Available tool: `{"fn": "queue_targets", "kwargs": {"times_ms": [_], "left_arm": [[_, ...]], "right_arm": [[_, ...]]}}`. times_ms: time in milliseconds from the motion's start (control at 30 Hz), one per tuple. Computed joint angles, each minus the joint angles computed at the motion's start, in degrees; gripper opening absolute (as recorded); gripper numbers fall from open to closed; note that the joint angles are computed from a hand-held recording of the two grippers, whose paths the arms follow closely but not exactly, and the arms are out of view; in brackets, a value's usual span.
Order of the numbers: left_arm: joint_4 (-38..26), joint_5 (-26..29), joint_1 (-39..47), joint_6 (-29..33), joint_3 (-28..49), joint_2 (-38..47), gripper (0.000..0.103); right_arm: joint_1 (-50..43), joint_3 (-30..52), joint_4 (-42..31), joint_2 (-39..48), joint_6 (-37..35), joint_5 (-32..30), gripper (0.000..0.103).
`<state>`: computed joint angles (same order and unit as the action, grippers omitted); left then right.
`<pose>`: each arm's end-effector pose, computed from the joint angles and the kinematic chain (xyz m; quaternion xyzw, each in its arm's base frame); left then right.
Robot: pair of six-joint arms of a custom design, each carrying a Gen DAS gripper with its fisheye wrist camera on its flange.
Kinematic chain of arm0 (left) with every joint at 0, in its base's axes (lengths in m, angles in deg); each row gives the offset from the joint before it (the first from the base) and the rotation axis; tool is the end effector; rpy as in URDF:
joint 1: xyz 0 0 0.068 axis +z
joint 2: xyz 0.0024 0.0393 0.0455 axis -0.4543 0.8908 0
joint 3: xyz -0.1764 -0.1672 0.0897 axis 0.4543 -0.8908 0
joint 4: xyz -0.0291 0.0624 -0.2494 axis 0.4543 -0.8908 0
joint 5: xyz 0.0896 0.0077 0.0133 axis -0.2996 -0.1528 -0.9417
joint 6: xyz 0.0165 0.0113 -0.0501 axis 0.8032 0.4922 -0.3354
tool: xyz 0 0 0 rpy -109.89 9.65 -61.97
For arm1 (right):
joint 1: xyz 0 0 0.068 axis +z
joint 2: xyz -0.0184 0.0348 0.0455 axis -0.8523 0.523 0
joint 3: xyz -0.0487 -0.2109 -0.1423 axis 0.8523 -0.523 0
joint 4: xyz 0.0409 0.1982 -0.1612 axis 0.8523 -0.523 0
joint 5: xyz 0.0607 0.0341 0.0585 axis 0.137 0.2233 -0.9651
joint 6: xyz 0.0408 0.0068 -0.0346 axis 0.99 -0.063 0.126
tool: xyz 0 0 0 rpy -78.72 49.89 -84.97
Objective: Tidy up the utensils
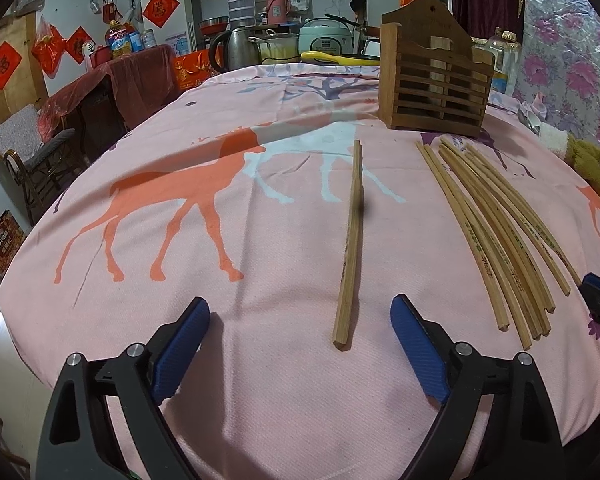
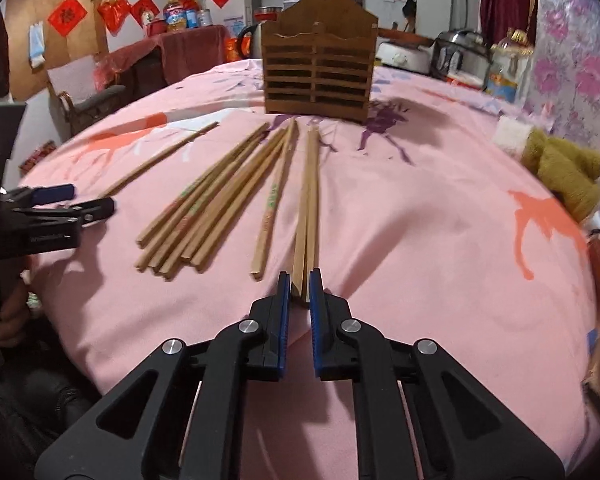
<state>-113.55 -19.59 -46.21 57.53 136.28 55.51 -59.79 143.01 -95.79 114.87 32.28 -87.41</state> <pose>0.2630 -0.0763 0.2343 -0.1030 0.9230 0.0665 0.3647 0.2860 0.0091 0.2231 -0.2267 0.8969 0.1505 0.3485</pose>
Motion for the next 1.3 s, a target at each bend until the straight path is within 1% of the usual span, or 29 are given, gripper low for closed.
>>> {"fn": "queue_targets", "kwargs": {"times_ms": [100, 167, 200, 233, 333, 400, 467, 533, 600, 633, 767, 833, 933, 1033, 1100, 1300], "left_arm": [[-0.1, -0.1, -0.1, -0.1, 0.1, 0.1, 0.091], [0.0, -0.1, -0.1, -0.1, 0.1, 0.1, 0.091], [0.0, -0.1, -0.1, -0.1, 0.1, 0.1, 0.091], [0.0, -0.1, -0.1, -0.1, 0.1, 0.1, 0.091], [0.0, -0.1, -0.1, 0.0, 0.1, 0.1, 0.091], [0.0, -0.2, -0.2, -0.2, 0.1, 0.1, 0.091], [-0.1, -0.2, -0.2, -0.2, 0.1, 0.2, 0.091], [-0.1, -0.2, -0.2, -0.2, 0.1, 0.2, 0.091], [0.0, -0.2, -0.1, -0.1, 0.1, 0.2, 0.091], [0.0, -0.2, -0.1, -0.1, 0.1, 0.2, 0.091], [0.0, -0.1, -0.1, -0.1, 0.1, 0.2, 0.091], [0.0, -0.1, -0.1, -0.2, 0.1, 0.2, 0.091], [0.1, -0.1, -0.1, -0.1, 0.1, 0.1, 0.091], [0.0, -0.1, -0.1, -0.1, 0.1, 0.2, 0.091], [0.0, -0.1, -0.1, -0.1, 0.1, 0.2, 0.091], [-0.2, -0.1, -0.1, 0.0, 0.2, 0.2, 0.091]], "right_arm": [[-1.0, 0.7, -2.7, 0.3, -0.6, -2.4, 0.011], [-0.9, 0.5, -2.2, 0.2, 0.1, -1.6, 0.01], [-0.5, -0.3, -0.7, -0.3, 1.2, 0.7, 0.006], [-0.6, -0.6, 0.4, -0.6, 2.1, 2.1, 0.006], [-3.5, 1.1, 1.1, 0.6, 6.1, 1.8, 0.005], [-5.6, 1.9, 2.5, 1.6, 9.9, 2.9, 0.004], [-6.7, 3.1, 1.9, 2.8, 10.6, 2.2, 0.004], [-6.2, 2.7, 2.7, 2.4, 10.5, 3.4, 0.004], [-6.3, 3.0, 1.5, 2.5, 9.1, 1.6, 0.005], [-6.3, 3.0, 0.6, 2.3, 8.1, 0.6, 0.008], [-5.4, 0.5, 1.2, -1.0, 5.7, 0.2, 0.01], [-3.9, -0.9, 2.6, -2.1, 5.3, 2.3, 0.01], [-2.3, -1.8, 4.7, -2.8, 5.5, 3.7, 0.009], [-0.5, -0.6, 5.2, -0.8, 5.2, 5.1, 0.008], [-0.5, 1.9, 3.0, 2.5, 4.5, 4.4, 0.01], [-1.6, 1.5, 2.4, 2.3, 5.3, 2.9, 0.012]]}}
